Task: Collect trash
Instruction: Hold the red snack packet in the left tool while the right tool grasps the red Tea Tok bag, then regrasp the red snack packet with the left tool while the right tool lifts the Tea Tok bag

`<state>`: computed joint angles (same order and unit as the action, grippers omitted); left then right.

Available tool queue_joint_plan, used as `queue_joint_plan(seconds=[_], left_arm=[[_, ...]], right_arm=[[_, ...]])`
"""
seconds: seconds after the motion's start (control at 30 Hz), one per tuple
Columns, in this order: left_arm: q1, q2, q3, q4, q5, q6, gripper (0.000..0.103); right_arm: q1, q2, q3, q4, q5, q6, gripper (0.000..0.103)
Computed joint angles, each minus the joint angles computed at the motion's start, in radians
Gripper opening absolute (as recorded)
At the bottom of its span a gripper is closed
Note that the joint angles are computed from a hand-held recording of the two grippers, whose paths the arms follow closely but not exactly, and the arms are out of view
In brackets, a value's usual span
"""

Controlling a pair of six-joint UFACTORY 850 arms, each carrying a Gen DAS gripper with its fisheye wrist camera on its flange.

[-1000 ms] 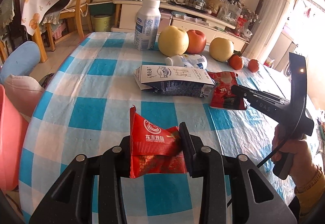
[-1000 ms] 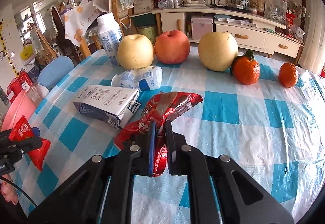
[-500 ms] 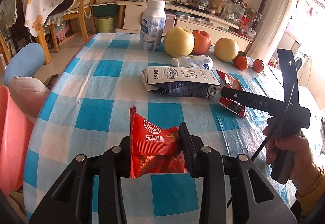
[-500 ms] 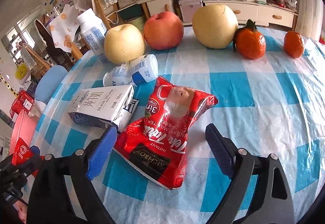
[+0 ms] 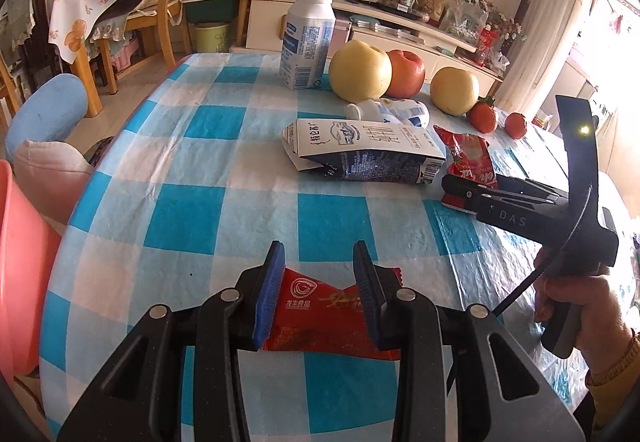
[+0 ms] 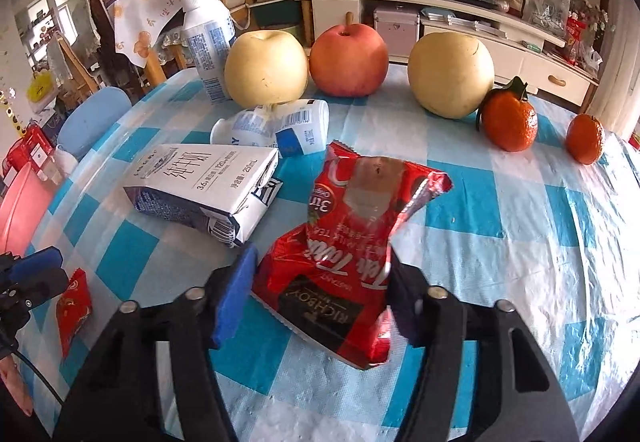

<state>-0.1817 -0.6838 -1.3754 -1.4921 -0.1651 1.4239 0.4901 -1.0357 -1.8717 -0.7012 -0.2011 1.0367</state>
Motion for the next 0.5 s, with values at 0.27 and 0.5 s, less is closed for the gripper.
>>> queue_joint_plan(seconds=[0.27,0.5], left_arm=[[0.013,-0.006,-0.002,0.262,-0.086,-0.226,0.053],[-0.017,-0.020,-0.013,0.589,-0.043,-0.487,0.092]], right_arm=[[0.005,0.033,0.053,-0.195,0.032,0.173,0.046],[0.004,0.065,0.101,-0.378,0.049,0.355,0.045]])
